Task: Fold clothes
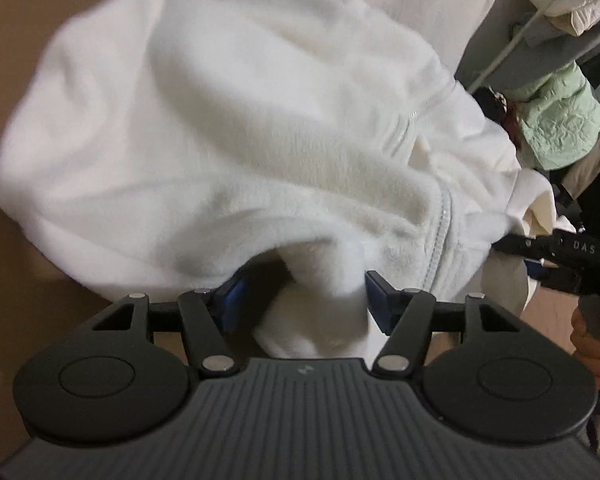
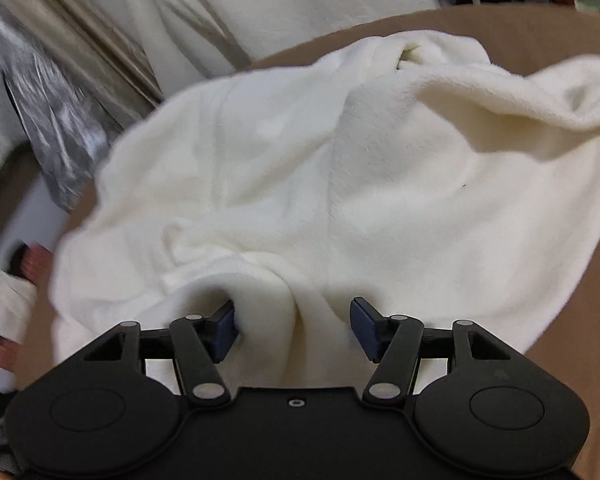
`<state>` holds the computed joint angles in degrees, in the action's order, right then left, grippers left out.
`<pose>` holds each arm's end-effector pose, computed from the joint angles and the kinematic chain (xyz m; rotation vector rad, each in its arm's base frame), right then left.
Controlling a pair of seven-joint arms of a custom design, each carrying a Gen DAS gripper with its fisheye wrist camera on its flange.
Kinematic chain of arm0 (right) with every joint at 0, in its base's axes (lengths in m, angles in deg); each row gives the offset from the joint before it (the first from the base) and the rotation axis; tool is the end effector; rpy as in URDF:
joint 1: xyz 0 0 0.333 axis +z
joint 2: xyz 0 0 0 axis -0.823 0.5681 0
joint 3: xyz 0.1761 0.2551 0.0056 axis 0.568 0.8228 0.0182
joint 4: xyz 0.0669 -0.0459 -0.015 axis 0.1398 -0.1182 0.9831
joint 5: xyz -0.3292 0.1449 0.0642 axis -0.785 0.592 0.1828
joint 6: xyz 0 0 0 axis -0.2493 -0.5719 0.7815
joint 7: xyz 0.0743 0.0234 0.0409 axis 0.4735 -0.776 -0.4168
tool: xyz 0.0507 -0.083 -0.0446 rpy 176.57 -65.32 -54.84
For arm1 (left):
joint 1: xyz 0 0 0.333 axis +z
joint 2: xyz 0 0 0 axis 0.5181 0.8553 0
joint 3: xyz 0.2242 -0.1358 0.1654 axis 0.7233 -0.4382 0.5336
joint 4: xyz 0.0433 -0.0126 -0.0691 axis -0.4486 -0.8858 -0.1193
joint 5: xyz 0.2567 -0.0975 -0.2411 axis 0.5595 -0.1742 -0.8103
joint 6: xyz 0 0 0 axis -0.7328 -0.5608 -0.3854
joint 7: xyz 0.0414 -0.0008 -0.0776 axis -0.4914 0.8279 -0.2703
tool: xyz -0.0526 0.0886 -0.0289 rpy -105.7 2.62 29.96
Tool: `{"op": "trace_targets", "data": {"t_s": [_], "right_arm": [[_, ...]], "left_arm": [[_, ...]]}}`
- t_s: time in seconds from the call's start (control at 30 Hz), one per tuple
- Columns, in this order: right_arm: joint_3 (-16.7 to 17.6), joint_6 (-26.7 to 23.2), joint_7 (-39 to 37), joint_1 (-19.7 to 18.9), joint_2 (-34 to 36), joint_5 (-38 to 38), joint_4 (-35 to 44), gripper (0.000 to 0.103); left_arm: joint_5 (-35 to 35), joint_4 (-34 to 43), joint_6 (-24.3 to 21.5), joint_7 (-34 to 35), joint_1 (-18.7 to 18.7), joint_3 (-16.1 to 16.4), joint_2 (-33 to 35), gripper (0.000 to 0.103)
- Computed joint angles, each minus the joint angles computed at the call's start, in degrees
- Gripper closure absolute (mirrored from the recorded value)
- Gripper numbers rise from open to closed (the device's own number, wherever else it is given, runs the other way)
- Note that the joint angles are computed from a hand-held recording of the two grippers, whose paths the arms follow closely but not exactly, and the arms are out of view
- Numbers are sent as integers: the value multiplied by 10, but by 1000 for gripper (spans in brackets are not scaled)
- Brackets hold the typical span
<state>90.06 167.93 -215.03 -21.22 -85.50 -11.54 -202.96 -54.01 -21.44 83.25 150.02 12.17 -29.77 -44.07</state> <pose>0.4069 0.4067 0.4744 -1.1335 2.1631 -0.3827 0.5027 -0.3806 0.4711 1.7643 -2.2548 1.1418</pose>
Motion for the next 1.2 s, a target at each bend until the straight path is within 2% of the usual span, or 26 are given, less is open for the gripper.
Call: {"op": "trace_targets", "data": {"t_s": [0.07,0.1,0.13,0.17,0.27,0.3,0.33,0.4,0.47,0.53,0.63,0.73,0.8,0.83,0.87,0.9,0.93,0.97,1.03,1.13,1.2], "right_arm": [[6,-44,-29,10,14,-6,28,39],[7,-65,-40,17,20,-14,41,39],[8,-86,-46,24,23,-27,52,39],[9,-114,-45,35,25,-56,62,39],[18,-188,-68,71,26,-186,90,39],[20,-178,-96,75,22,-218,92,40],[20,-146,-129,73,15,-233,92,40],[24,-92,-222,65,10,-195,103,40],[31,-69,-323,64,18,-112,125,40],[38,-78,-411,70,33,-29,148,41],[38,-154,-479,103,84,15,205,41],[29,-251,-599,125,167,74,296,40],[13,-338,-652,147,226,86,370,40],[-13,-374,-666,169,253,84,406,40],[-22,-392,-665,174,267,77,422,41],[-25,-390,-650,170,268,67,419,41],[-44,-382,-637,177,267,64,411,44],[-55,-374,-620,179,261,61,400,62],[-70,-352,-574,177,236,50,364,87],[-75,-296,-485,174,164,-12,276,91],[-66,-237,-430,163,97,-60,204,91]], "left_arm": [[-13,2,0,16,3,-9,7,52],[-25,3,-2,28,7,-15,8,53],[-53,5,-8,51,19,-28,8,60],[-88,7,-16,76,30,-40,7,71],[-211,3,-8,156,54,-62,-7,82],[-253,0,9,192,59,-68,-15,83],[-297,-2,24,231,65,-73,-22,83],[-382,-1,46,306,72,-80,-36,84],[-380,-3,71,300,58,-61,-47,84],[-397,2,106,316,44,-50,-48,84],[-453,5,122,380,36,-40,-54,84],[-439,-3,131,379,18,-23,-58,84],[-429,-4,137,373,10,-18,-57,84],[-421,-4,141,369,7,-16,-56,84],[-410,-5,145,362,4,-14,-56,84],[-381,-10,147,339,-1,-8,-58,84],[-335,-19,143,301,-7,2,-62,84],[-296,-26,136,268,-9,9,-66,84],[-255,-34,127,232,-7,12,-70,84],[-228,-42,131,193,-2,11,-74,84],[-286,-43,143,231,12,-8,-86,84]]}}
